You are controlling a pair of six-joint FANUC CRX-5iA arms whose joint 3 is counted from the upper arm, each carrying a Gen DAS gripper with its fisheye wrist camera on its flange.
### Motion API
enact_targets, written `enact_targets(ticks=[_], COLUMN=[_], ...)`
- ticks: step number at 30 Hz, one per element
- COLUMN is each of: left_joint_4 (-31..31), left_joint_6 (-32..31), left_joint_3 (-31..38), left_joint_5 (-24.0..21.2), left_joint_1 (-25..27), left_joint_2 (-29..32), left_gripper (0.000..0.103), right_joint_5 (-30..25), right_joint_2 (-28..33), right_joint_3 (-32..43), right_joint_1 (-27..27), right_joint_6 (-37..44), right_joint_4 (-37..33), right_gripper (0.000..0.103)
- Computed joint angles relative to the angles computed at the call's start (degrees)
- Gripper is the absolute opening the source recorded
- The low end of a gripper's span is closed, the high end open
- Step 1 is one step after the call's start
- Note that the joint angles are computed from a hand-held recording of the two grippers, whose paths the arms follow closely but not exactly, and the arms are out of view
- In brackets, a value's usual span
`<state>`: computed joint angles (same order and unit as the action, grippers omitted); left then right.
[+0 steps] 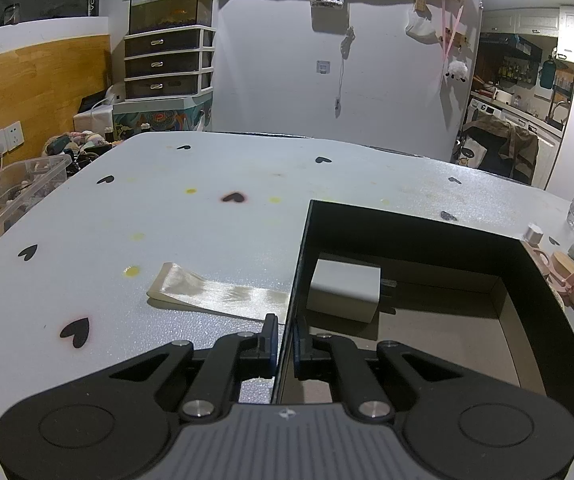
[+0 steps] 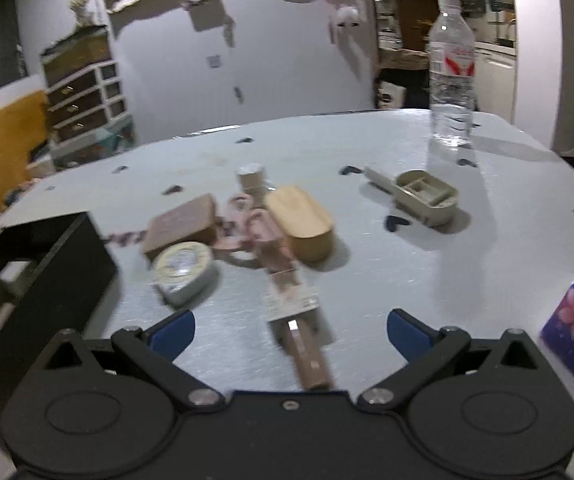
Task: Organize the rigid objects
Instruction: 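Move the right tool to the labeled nail-polish bottle and grasp it, then carry the nail-polish bottle into the black box and release it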
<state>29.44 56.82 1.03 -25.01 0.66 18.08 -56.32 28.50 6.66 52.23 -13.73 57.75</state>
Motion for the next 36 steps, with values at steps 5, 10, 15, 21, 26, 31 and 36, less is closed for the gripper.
enact_targets(ticks=[5, 10, 15, 21, 26, 31, 36], left_joint_4=[-0.1, -0.1, -0.2, -0.3, -0.3, -0.3, -0.2], left_joint_6=[0.2, 0.1, 0.2, 0.3, 0.2, 0.2, 0.0], left_joint_3=[0.1, 0.1, 0.1, 0.2, 0.2, 0.2, 0.3], left_joint_5=[0.0, -0.1, -0.1, -0.2, -0.1, -0.1, -0.2], left_joint_1=[0.0, 0.1, 0.0, 0.1, 0.1, 0.1, 0.0], left_joint_2=[0.0, 0.0, 0.0, 0.0, 0.0, 0.0, 0.0], left_gripper=[0.007, 0.007, 0.007, 0.007, 0.007, 0.007, 0.007], right_joint_5=[3.3, 0.8, -0.1, 1.2, 4.7, 13.8, 23.6], right_joint_2=[0.1, 2.3, 3.1, 2.5, 0.5, -2.8, -3.6], right_joint_3=[0.1, 3.7, 5.4, 4.4, 1.9, -1.9, -0.5], right_joint_1=[-2.0, -2.0, -1.6, -1.3, -1.2, -1.6, -2.2], right_joint_6=[0.9, 6.1, 10.9, 12.1, 10.6, 9.1, 16.6], right_joint_4=[-2.3, -3.6, -4.6, -4.5, -4.3, -2.6, -1.5], right_gripper=[0.075, 0.055, 0.035, 0.034, 0.033, 0.033, 0.033])
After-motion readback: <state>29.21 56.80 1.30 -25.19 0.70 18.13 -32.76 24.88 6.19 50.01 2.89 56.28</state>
